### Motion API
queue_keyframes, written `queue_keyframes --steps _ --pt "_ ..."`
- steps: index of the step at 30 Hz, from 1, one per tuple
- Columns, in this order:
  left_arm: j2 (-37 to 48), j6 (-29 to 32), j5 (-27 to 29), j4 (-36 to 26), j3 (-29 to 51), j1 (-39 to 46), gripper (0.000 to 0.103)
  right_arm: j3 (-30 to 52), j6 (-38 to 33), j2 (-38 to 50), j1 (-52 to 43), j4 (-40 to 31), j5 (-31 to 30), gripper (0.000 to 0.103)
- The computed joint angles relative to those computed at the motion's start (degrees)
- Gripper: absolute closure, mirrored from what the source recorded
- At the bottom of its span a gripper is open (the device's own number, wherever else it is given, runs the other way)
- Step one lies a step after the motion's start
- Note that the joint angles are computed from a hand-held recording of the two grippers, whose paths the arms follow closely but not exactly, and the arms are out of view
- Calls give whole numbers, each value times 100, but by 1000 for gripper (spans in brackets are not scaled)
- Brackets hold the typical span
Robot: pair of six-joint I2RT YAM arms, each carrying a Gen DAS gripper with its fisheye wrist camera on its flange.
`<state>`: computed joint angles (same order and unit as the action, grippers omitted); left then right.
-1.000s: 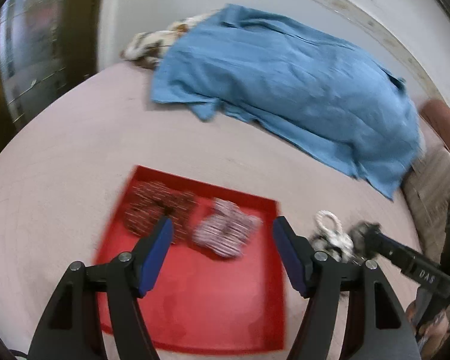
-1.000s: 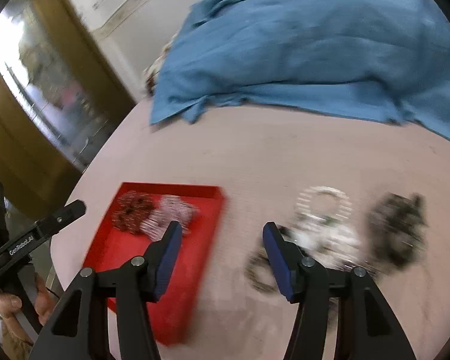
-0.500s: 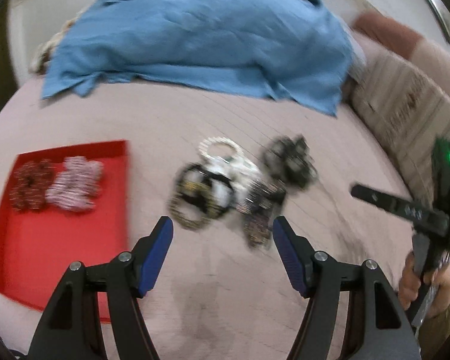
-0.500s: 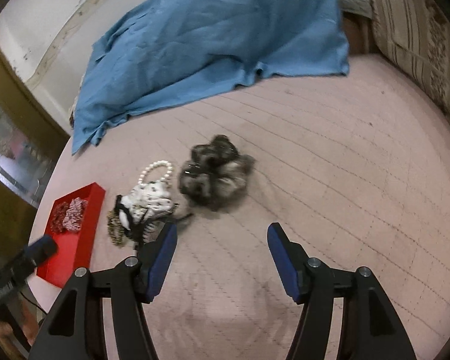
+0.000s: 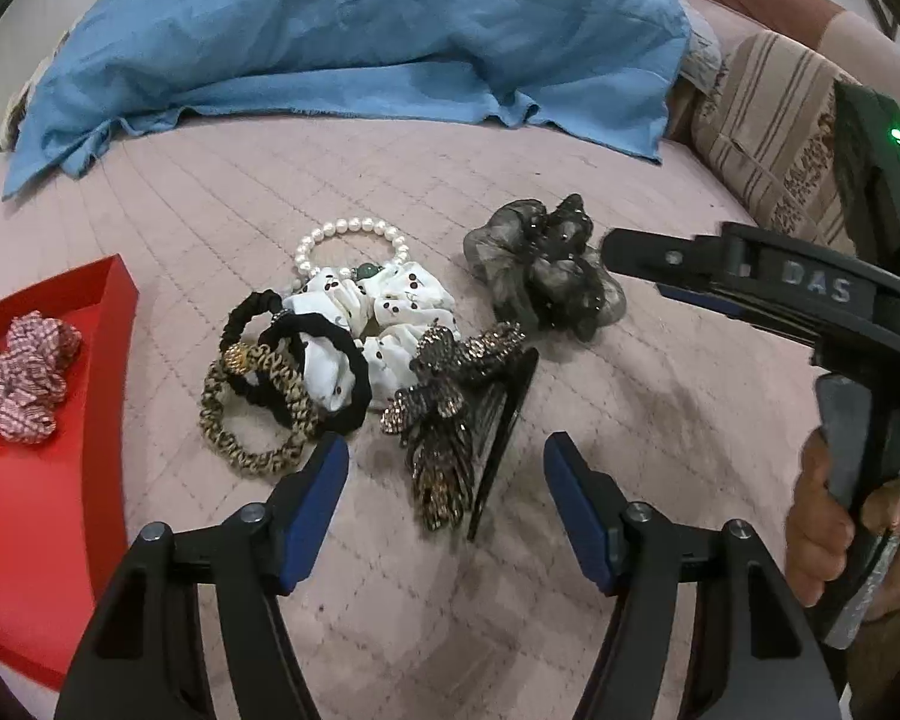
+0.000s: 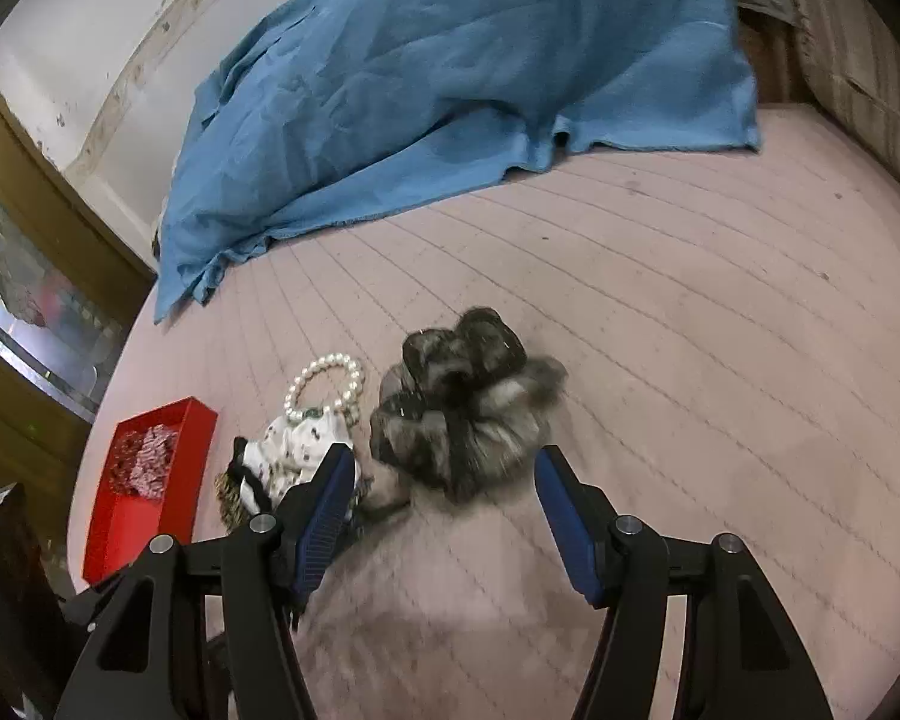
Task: Organize jewelry
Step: 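Grasp the black claw clip with the left tool while the right tool grasps the gray sheer scrunchie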
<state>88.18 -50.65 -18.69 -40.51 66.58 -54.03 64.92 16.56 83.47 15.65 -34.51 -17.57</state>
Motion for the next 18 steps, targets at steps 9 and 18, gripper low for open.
queue_keyframes --steps 9,18 --pt "254 151 522 548 -174 103 74 507 1 1007 334 260 303 57" --pt "-398 -332 360 486 -425 -89 84 400 -19 629 149 59 110 95"
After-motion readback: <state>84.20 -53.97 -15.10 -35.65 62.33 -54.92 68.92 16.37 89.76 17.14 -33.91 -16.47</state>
